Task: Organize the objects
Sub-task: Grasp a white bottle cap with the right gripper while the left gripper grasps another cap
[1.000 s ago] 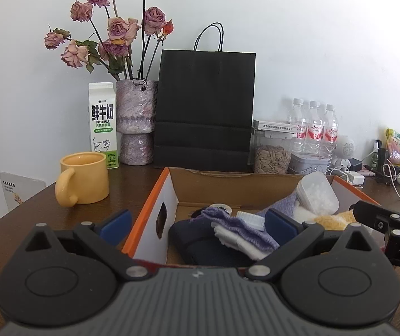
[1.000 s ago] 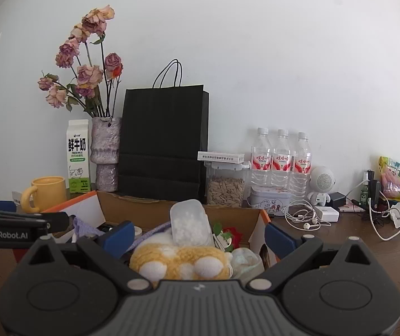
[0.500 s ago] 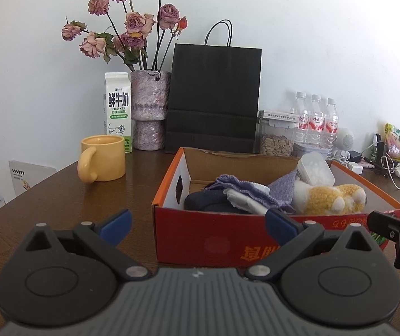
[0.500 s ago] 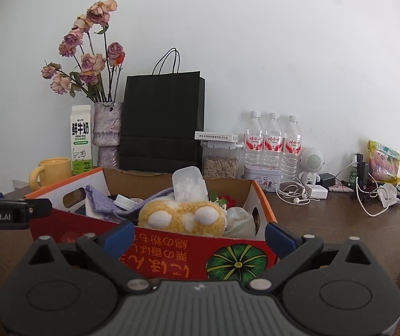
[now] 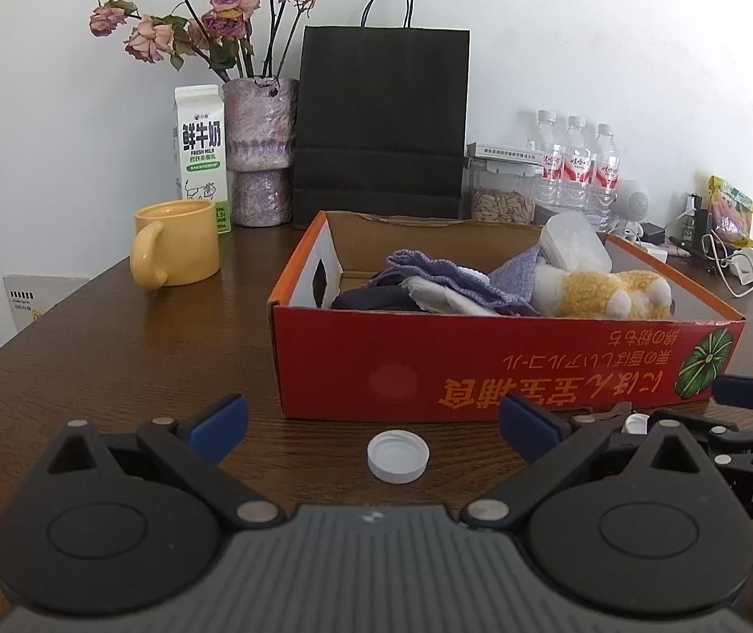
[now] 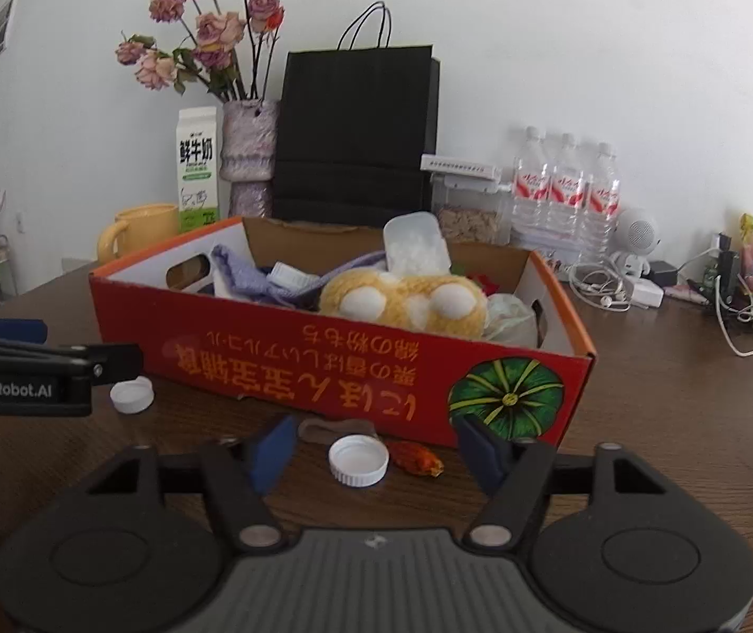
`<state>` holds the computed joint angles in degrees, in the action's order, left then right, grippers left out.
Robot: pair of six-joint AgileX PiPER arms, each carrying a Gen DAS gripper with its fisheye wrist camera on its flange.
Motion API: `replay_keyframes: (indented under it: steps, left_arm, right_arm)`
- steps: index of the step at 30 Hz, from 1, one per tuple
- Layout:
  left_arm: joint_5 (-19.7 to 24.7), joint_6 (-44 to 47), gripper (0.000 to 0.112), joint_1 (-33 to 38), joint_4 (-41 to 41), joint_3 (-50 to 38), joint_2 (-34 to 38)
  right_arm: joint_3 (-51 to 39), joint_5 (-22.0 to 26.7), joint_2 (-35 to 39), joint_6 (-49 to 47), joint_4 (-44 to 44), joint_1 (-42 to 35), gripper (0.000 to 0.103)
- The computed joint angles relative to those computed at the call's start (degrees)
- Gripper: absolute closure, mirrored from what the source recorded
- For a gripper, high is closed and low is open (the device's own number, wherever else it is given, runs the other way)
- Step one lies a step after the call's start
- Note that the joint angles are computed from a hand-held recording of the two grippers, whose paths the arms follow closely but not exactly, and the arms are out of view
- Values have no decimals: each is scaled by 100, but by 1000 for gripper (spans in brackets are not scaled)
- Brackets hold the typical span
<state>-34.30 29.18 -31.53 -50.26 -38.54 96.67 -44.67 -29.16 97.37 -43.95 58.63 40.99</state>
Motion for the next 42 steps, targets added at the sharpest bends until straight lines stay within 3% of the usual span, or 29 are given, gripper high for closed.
replay_keyframes:
  steps: [2,7,9,15,18,20,26,33,39,42]
  left_arm:
    - [60,69,9,8,-95,-32,14]
    - [226,203,9,58,-218,-104,26]
    - [259,206,9,72,-224,-110,22]
    - [383,345,9,104,-383,-170,28]
    - [488,498,9,127,-539,-229,44]
    - [579,609,9,158,-656,-277,59]
    - [879,859,9,286,-889,-401,107]
    - [1428,2076,9,468,-2058,-796,302]
    - [1234,3227,9,277,-3094,-1103,498]
    - [1235,3394,9,254,-3229,-1240,590]
  right_arm:
    - [-138,324,51,-225,220,-116,62]
    - [-533,1015,236,-1267,1326,-380,68]
    - [-572,1099,267,-1234,1317,-420,68]
    - [-772,1125,395,-1549,1553,-351,68]
    - [-796,1164,402,-1510,1502,-360,76]
    - [-781,1151,389,-1449,1464,-364,76]
    - [-564,910,278,-580,654,-313,76]
    - [-470,706,232,-349,395,-235,76]
    - [-454,673,228,-310,345,-214,76]
    - [-453,667,229,-313,354,-203,76]
